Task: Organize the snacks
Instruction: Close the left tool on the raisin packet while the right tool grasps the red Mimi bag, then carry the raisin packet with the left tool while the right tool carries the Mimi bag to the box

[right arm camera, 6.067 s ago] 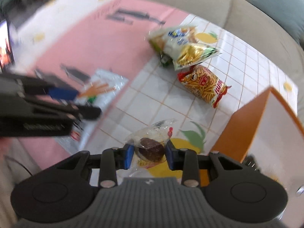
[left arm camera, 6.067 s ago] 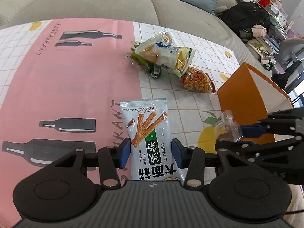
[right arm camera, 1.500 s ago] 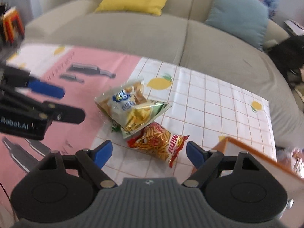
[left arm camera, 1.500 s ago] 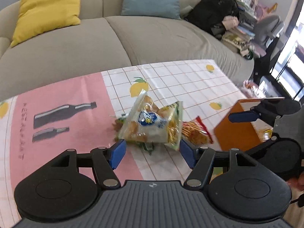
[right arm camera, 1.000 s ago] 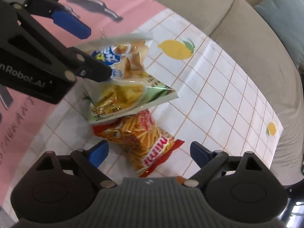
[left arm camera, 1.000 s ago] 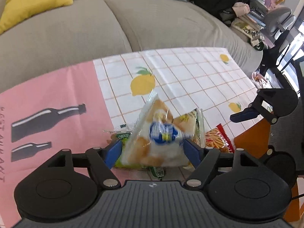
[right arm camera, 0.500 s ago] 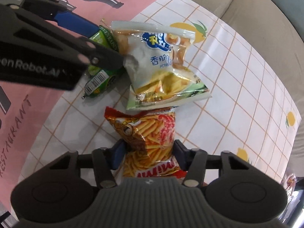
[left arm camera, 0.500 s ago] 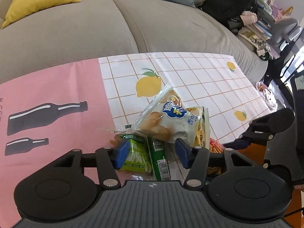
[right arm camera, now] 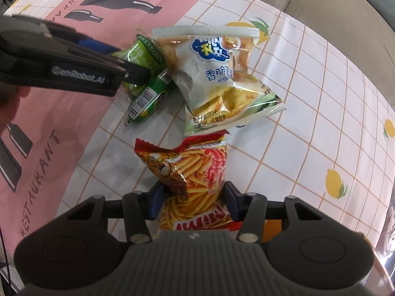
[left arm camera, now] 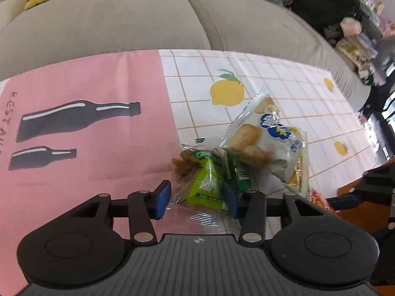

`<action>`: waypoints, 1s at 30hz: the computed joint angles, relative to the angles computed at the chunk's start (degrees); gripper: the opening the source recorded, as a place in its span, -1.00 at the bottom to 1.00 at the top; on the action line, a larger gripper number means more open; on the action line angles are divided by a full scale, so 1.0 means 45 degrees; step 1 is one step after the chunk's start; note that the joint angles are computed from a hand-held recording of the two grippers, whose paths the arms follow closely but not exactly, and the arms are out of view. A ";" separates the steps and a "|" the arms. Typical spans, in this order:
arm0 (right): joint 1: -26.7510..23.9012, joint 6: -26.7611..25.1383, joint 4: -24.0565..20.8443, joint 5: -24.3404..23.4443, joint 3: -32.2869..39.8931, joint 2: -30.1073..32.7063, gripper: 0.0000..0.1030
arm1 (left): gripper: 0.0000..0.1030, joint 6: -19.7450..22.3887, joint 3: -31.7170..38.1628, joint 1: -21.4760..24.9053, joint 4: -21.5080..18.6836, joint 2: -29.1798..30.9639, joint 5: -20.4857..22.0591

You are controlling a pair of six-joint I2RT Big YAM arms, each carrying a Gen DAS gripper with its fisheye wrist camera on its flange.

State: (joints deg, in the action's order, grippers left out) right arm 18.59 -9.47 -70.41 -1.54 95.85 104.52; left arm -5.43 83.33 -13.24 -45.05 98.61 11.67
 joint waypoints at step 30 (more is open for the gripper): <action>0.0066 0.6257 0.3917 -0.2924 -0.5521 -0.5239 -0.19 | -0.31 -0.3999 -0.4098 -0.0985 0.0781 -0.5516 -0.1324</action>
